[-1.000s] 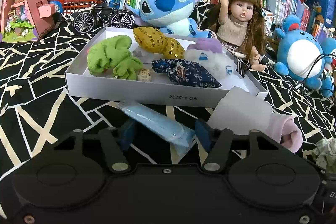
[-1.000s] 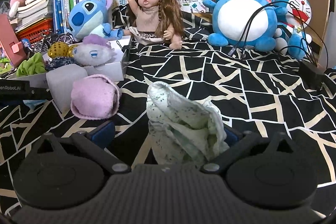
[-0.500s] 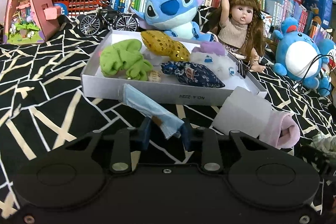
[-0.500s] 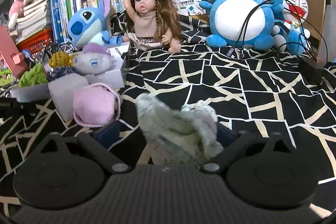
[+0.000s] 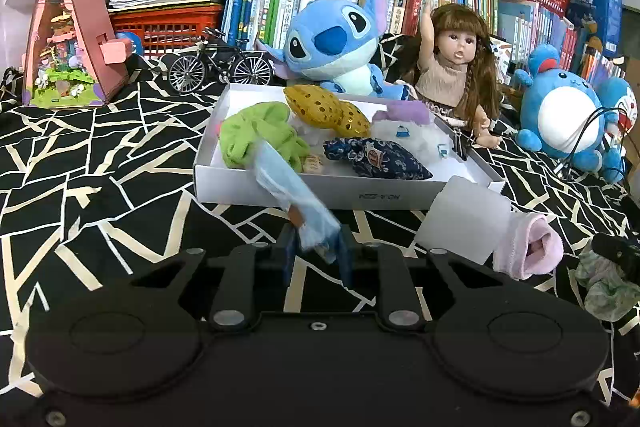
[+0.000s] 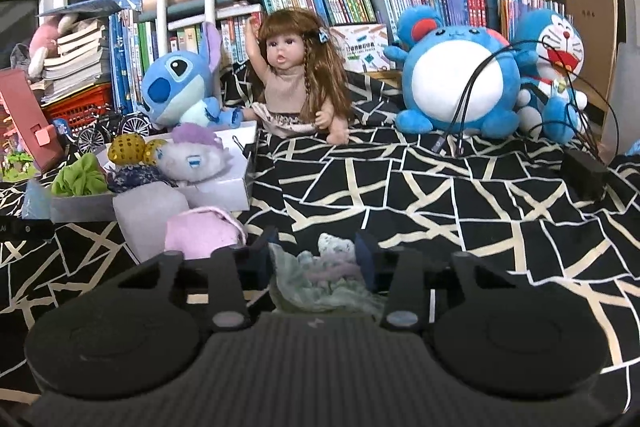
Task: Organize soft objects
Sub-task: 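Carry the face mask in the left tool while the right tool carries the striped cloth into the white box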
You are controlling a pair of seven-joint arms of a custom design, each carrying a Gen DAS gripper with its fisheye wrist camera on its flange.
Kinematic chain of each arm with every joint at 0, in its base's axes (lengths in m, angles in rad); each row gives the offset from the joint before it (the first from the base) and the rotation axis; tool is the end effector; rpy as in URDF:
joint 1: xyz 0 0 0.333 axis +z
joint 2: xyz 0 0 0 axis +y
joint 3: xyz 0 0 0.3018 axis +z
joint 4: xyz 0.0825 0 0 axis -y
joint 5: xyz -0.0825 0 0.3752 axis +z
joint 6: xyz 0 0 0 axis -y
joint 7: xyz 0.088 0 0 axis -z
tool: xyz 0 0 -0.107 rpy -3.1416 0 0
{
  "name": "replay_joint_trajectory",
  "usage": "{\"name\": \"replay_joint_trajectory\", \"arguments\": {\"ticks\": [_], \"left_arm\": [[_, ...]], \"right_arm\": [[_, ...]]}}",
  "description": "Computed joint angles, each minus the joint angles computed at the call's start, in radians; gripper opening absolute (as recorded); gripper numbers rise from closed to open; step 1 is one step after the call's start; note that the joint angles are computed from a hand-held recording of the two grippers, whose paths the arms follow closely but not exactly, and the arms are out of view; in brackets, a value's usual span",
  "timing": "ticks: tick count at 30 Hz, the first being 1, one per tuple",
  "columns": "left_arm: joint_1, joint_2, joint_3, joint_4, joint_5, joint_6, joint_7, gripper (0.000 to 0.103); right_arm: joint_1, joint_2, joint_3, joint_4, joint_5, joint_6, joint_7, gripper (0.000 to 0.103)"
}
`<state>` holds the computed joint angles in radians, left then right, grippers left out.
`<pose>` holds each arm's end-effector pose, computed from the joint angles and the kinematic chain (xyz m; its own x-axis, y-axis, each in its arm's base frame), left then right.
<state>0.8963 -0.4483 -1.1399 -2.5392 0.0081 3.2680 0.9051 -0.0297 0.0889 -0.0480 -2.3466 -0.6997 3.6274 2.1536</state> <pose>0.4673 -0.1436 0.4396 0.1734 -0.9751 0.1382 -0.5288 -0.2105 -0.8222 0.5291 0.0418 0.4167 0.2179 -0.9723 -0.0842 -0.4496 -0.0235 -0.8929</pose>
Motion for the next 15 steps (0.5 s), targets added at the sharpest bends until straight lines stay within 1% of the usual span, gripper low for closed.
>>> {"name": "replay_joint_trajectory", "arguments": {"ticks": [1,2,3,8,10,12,13,14,15], "left_arm": [[-0.008,-0.005,0.008,-0.004,0.000,0.002,0.001,0.020],[-0.013,-0.010,0.013,-0.009,-0.001,0.004,0.003,0.020],[-0.022,-0.013,0.022,-0.013,-0.001,0.008,0.007,0.020],[-0.074,-0.030,0.068,-0.044,-0.016,0.013,0.029,0.020],[-0.098,-0.036,0.087,-0.059,-0.021,0.009,0.039,0.020],[-0.136,-0.035,0.120,-0.075,-0.024,0.000,0.052,0.020],[-0.154,-0.038,0.136,-0.083,-0.025,-0.008,0.055,0.020],[-0.168,-0.040,0.148,-0.091,-0.025,-0.013,0.057,0.020],[-0.179,-0.045,0.157,-0.099,-0.026,-0.017,0.055,0.020]], "right_arm": [[0.005,-0.003,-0.002,-0.006,0.021,0.006,-0.019,0.038],[0.006,-0.005,-0.002,-0.008,0.027,0.011,-0.024,0.031],[0.002,-0.006,-0.002,-0.005,0.011,0.016,-0.011,0.027],[0.015,-0.021,-0.008,-0.020,0.057,0.032,-0.071,0.028],[0.014,-0.025,-0.009,-0.027,0.050,0.041,-0.076,0.034],[0.013,-0.030,-0.012,-0.042,0.051,0.053,-0.081,0.034],[0.011,-0.031,-0.013,-0.049,0.049,0.060,-0.079,0.037],[0.010,-0.032,-0.014,-0.057,0.050,0.068,-0.079,0.050],[0.009,-0.032,-0.016,-0.064,0.048,0.076,-0.076,0.056]]}}
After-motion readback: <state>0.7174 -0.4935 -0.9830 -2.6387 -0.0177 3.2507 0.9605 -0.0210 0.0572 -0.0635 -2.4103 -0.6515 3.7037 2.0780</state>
